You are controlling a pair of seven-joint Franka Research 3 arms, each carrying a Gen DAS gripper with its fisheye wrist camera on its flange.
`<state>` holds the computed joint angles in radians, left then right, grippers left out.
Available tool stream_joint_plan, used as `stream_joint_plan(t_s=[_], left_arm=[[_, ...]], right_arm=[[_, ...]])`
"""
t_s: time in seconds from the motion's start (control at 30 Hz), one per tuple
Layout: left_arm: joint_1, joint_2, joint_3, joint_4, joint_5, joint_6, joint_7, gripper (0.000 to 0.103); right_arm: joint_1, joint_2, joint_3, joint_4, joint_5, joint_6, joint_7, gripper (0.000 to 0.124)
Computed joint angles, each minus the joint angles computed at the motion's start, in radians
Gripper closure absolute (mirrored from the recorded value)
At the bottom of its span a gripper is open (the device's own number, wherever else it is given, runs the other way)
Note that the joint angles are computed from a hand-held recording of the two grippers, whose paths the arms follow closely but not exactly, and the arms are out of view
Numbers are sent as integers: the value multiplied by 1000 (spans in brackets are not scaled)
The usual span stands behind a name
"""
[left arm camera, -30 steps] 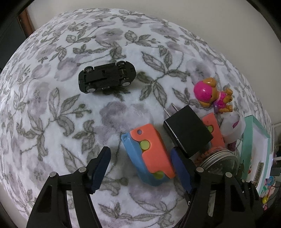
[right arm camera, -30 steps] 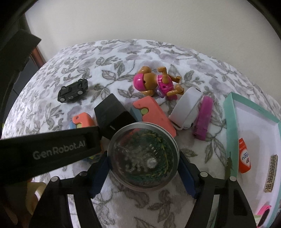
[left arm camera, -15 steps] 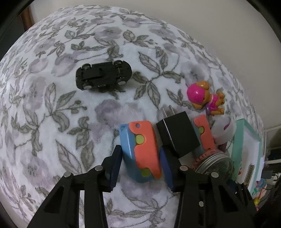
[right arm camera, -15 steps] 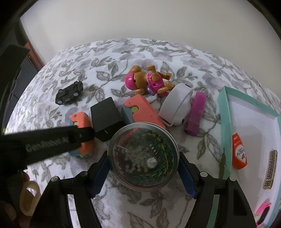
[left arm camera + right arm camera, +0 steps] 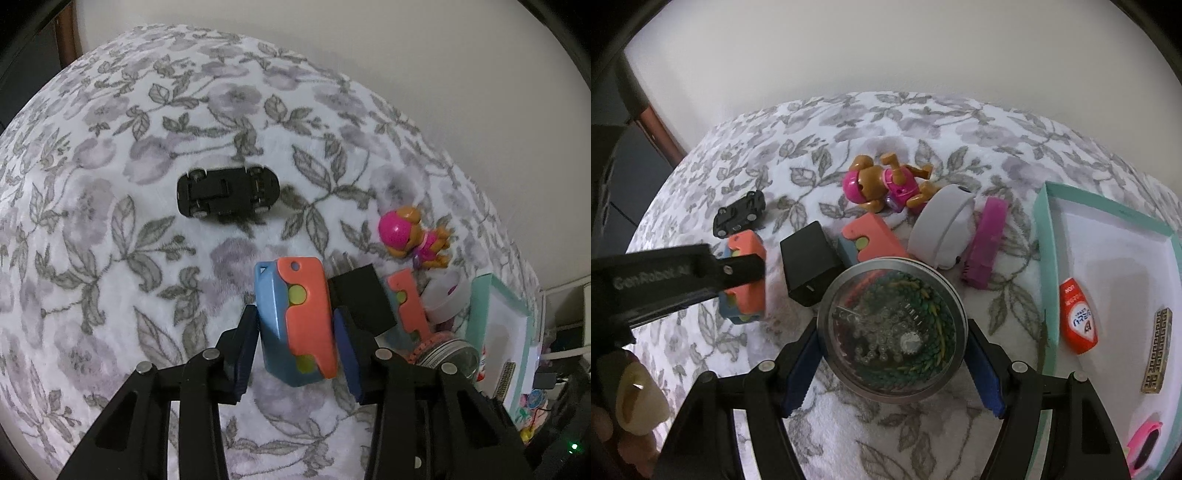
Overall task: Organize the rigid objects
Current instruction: 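Lift and carry the foam block and glass tin toward the tray with both tools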
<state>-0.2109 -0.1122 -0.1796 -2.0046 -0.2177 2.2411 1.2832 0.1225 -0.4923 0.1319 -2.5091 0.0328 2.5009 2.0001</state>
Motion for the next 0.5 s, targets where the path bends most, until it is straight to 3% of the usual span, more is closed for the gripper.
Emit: stream_joint_plan(t_s=[0.27,0.5], left_arm=[[-13,-43,11,10,-67,44,40,60],[-47,-47,2,43,-121,76,86,60]], right_arm=[[-14,-58,-15,-4,18,5,3,48],[-80,-166,-18,-13,0,-15,15,48]])
